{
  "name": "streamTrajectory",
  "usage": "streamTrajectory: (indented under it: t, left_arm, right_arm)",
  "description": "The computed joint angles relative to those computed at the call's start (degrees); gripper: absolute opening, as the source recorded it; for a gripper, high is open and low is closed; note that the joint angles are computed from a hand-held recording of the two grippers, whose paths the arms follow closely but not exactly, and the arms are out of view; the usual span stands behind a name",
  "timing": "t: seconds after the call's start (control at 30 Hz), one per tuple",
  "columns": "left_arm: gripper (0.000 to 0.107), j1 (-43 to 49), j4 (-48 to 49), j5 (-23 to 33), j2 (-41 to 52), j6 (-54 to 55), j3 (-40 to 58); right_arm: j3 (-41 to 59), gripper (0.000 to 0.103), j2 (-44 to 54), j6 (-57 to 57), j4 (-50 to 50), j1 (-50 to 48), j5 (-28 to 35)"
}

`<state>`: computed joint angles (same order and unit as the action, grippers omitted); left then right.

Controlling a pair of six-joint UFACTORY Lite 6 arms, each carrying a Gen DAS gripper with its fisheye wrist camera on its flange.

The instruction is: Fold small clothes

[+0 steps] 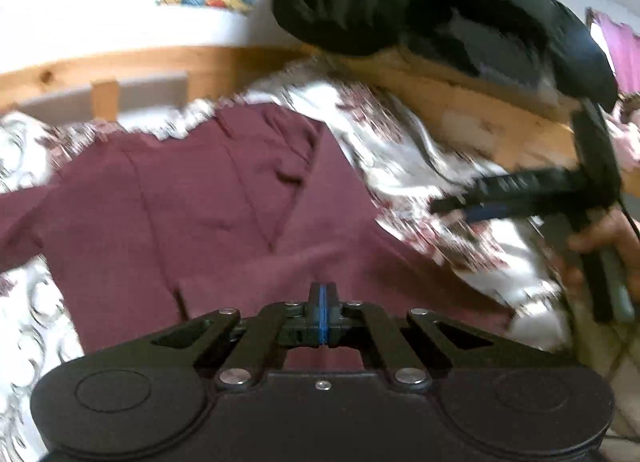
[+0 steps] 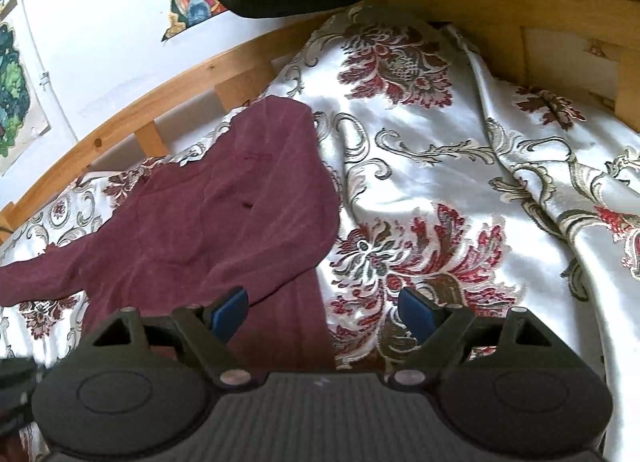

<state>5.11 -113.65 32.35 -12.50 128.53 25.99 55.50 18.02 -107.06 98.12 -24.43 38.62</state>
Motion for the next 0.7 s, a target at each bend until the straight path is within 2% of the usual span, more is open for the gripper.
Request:
streamTrajectory:
  t: [0.17, 0.33, 0.4, 0.43, 0.5, 0.6, 0.7]
  left_arm:
    - [0.005, -2.33, 13.24, -4.45, 1.16, -13.5, 1.03]
    - [0.027, 0.73, 21.99, -0.45, -1.59, -24.27, -0.36]
    - [0.046, 1.36, 22.92, 0.47, -5.03, -26.61, -1.84]
    - [0.058, 2.03, 23.61, 1.21, -6.89, -27.87, -2.6]
    - [0.073, 3.43, 24.3, 2.48, -10.91, -29.69, -4.2]
    - [0.08, 5.66, 24.06, 4.85, -13.92, -30.86, -4.98]
    - [0.088, 4.99, 12.86, 2.25, -13.05, -25.03, -5.36]
  right_arm:
    - [0.98, 0.087, 0.98, 0.46, -0.28, 0.0, -0.49]
    - [1.39, 0.089, 1.49, -0.49, 0.16, 0.28, -0.76]
    - [1.93, 0.091, 2.04, -1.44, 0.87, 0.86, -1.47]
    - [2.34, 0.091, 2.43, -1.69, 1.11, 1.2, -1.87]
    - [3.27, 0.095, 3.38, -2.29, 1.7, 1.92, -2.43]
    - [4.41, 0.098, 4.74, -4.79, 3.65, 2.91, -2.87]
    - [5.61, 0.099, 6.28, -11.05, 8.17, 4.33, -3.5]
